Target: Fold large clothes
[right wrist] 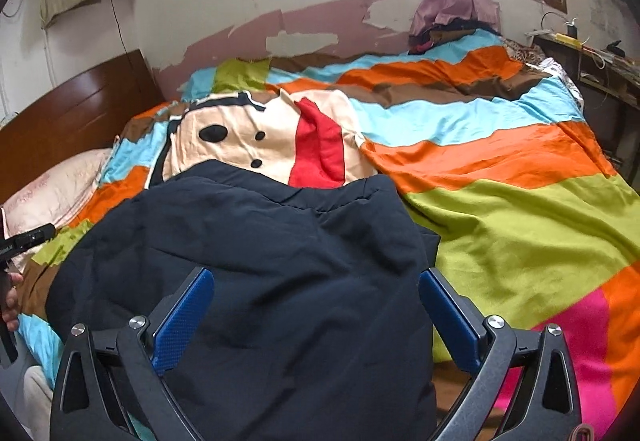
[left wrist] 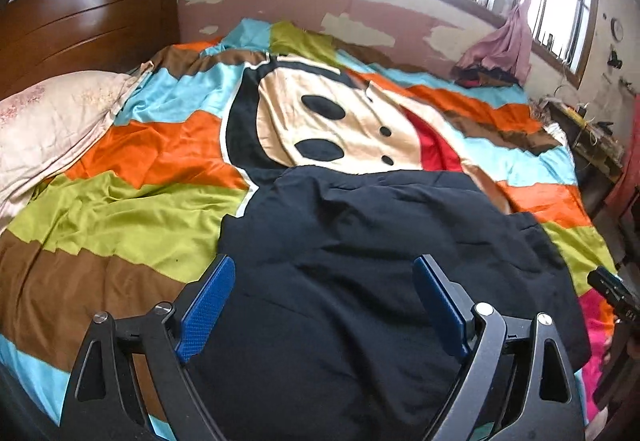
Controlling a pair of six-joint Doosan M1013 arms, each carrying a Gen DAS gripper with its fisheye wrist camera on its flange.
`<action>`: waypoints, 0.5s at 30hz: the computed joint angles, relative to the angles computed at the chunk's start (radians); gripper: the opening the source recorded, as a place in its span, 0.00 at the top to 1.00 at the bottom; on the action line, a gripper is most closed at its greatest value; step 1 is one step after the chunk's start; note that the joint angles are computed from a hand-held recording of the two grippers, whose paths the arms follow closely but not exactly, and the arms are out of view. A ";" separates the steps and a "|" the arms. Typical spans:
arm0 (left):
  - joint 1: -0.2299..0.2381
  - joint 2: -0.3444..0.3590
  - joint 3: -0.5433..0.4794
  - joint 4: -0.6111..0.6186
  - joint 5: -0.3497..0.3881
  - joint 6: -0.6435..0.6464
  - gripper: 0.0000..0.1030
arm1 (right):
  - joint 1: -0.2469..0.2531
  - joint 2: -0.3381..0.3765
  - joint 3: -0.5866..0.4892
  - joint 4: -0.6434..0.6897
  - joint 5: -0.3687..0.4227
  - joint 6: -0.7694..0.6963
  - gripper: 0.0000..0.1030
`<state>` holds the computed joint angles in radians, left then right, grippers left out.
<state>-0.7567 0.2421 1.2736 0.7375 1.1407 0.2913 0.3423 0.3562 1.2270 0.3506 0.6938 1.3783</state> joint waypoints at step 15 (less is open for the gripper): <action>-0.155 -0.010 0.053 0.292 0.002 -0.101 0.07 | 0.047 -0.166 0.228 -0.030 -0.285 -0.005 0.00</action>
<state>-0.9117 0.2317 1.3264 1.0292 1.1431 0.1907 0.3894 0.1907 1.4551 0.3208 0.4088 1.3728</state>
